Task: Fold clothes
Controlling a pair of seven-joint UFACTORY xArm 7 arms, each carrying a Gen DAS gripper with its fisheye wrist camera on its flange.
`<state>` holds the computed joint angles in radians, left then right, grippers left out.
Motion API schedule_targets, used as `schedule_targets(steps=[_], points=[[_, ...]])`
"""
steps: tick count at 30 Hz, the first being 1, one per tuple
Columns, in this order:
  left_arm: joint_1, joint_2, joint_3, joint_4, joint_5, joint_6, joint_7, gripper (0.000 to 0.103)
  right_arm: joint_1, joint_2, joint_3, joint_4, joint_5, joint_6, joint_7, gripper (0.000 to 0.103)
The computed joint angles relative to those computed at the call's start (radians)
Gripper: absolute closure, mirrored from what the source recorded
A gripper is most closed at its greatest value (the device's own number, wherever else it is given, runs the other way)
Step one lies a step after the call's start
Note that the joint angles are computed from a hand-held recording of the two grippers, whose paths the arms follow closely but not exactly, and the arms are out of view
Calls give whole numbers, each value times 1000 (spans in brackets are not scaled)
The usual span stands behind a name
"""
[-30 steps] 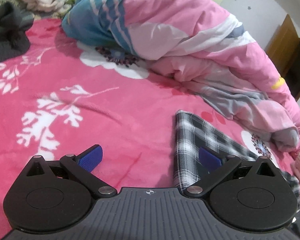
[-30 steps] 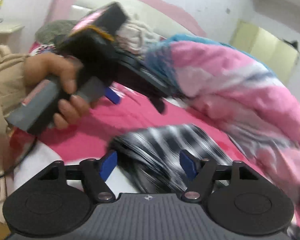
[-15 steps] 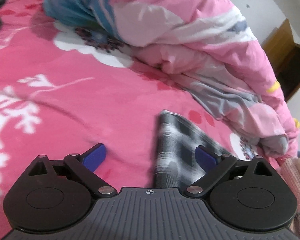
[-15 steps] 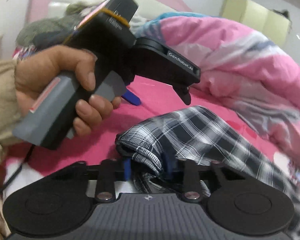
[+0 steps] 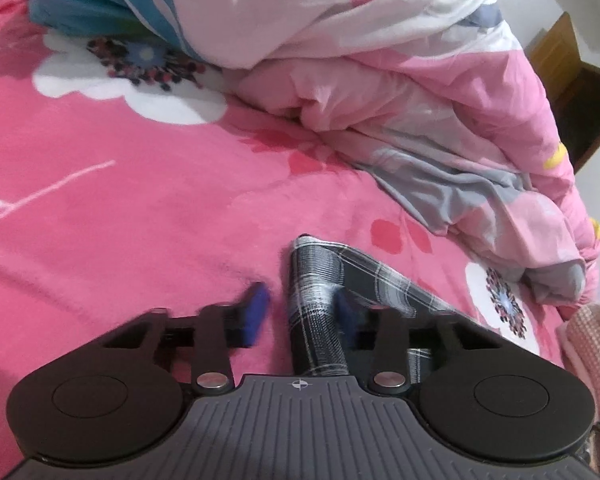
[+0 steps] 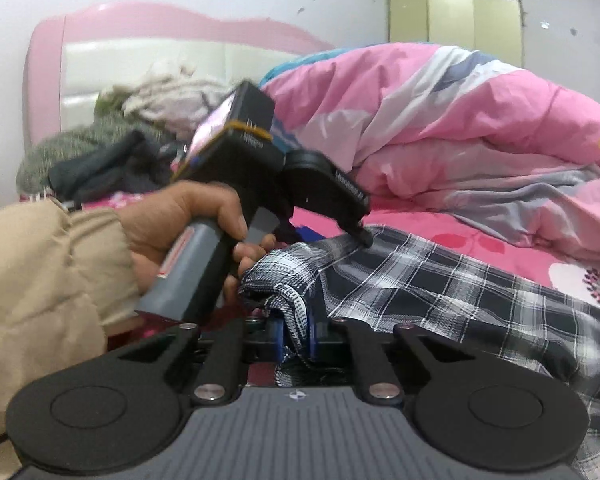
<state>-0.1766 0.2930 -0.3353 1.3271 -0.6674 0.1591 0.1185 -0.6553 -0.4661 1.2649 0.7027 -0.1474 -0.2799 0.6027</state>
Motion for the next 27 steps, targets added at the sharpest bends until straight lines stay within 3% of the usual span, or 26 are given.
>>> schedule_targets(steps=[4,8,9,13,16,18,23,27], points=[[-60,-12,42,-1,69,-30,-98,97,4,-24,-19,-44,55,-84,34,94],[-85,-37,11,-7,96,-112,-152,98,85,-73,-110,-109,136,-120,68,94],[-122,-41,38,0,143,-120,-198,98,111,-96,-137,-130,163,-126,79,94],[-358,-36,258,82,467,-90,-481,98,183,-194,-216,-214,263,-152,131,94],[-485,-2,361,190,670,-29,-635,98,238,-258,-280,-281,316,-169,169,94],[-542,37,392,280,775,33,-706,98,271,-300,-317,-325,348,-174,195,94],[-626,170,385,535,951,218,-795,98,344,-407,-404,-436,404,-177,268,94],[-671,315,338,790,1031,389,-784,98,396,-471,-479,-529,436,-189,344,94]])
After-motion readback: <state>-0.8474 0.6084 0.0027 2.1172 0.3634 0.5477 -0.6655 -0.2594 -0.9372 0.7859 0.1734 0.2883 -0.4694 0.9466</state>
